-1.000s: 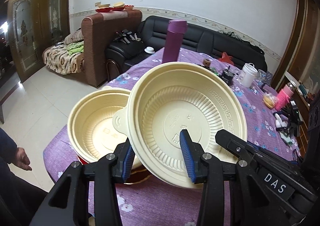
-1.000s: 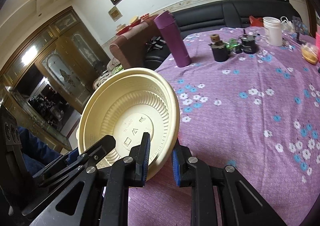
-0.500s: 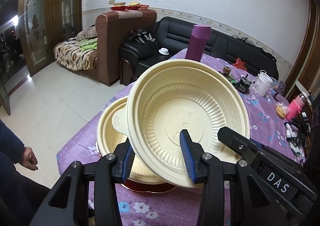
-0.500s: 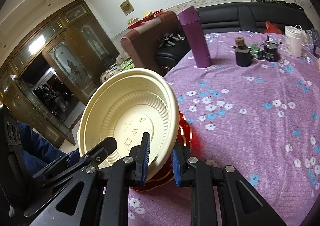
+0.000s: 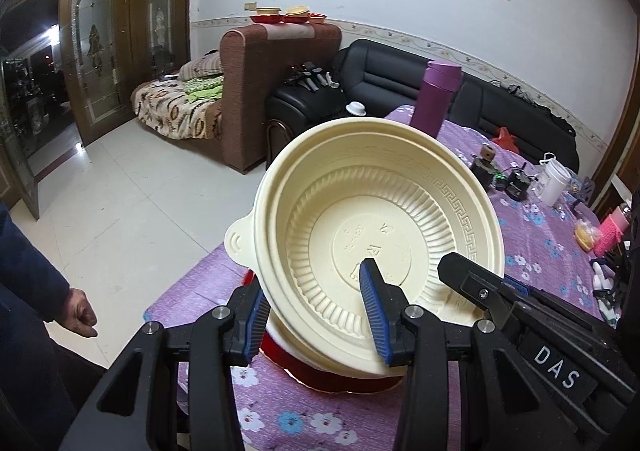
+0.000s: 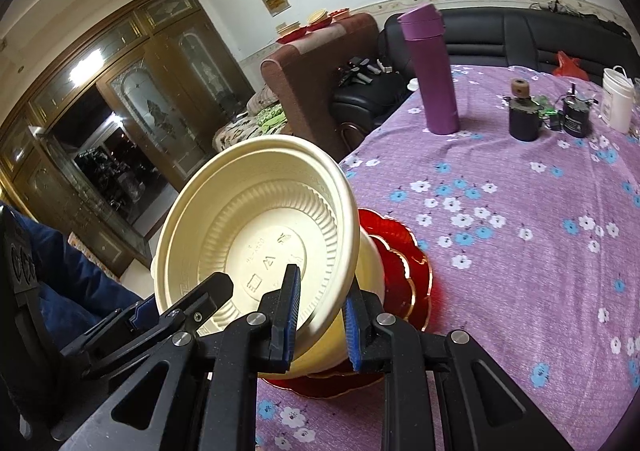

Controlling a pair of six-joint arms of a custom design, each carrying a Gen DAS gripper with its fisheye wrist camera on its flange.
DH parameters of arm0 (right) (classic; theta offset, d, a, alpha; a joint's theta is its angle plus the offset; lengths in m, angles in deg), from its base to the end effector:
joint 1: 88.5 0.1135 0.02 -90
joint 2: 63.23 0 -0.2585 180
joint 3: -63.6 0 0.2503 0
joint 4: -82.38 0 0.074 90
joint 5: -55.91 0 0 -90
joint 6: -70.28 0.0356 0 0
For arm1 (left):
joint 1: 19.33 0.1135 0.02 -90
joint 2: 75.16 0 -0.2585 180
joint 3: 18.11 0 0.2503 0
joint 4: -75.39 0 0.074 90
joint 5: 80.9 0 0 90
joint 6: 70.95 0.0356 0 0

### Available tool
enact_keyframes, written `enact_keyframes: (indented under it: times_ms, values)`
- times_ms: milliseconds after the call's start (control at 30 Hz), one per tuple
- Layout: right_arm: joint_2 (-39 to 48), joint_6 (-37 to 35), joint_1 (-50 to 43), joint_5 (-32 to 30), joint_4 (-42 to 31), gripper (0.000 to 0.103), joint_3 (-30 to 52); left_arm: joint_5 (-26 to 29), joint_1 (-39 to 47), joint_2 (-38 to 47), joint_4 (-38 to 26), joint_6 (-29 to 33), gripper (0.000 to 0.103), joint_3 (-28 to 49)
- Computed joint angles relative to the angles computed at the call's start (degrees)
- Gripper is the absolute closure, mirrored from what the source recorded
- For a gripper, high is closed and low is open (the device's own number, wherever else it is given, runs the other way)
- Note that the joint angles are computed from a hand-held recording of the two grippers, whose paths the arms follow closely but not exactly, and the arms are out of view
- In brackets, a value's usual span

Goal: Organize plates and bowls
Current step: 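Lower the beige bowl into the beige bowl on the stack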

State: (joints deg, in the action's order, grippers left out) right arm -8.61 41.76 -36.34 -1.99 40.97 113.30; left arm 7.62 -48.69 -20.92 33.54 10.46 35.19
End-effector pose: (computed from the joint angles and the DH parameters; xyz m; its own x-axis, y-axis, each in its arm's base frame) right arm 0.1325 0.1397 0.2275 -0.6019 0.4385 -0.6674 0.1779 0.8884 0.4232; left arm 0.1744 -0.0971 0.2447 -0.6562 0.1978 -0.7282 0.3799 0.9204 -0.0923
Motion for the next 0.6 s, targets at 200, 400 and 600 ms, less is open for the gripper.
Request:
enact_keyframes:
  times_ms: [200, 400, 600]
  values:
    - [2.9, -0.4, -1.0, -1.8, 2.8, 0.08, -0.4, 0.2, 1.5, 1.8, 1.5, 1.1, 0.062, -0.7]
    - [4.9, -1.4, -2.8, -3.8, 4.9, 0.08, -0.4, -1.0, 1.2, 3.0, 2.7, 0.9, 0.062, -0.7]
    - [7.2, -2.8, -4.8, -5.2, 7.3, 0.08, -0.8, -2.4, 0.7, 5.6, 5.3, 1.0, 0.062, -0.8]
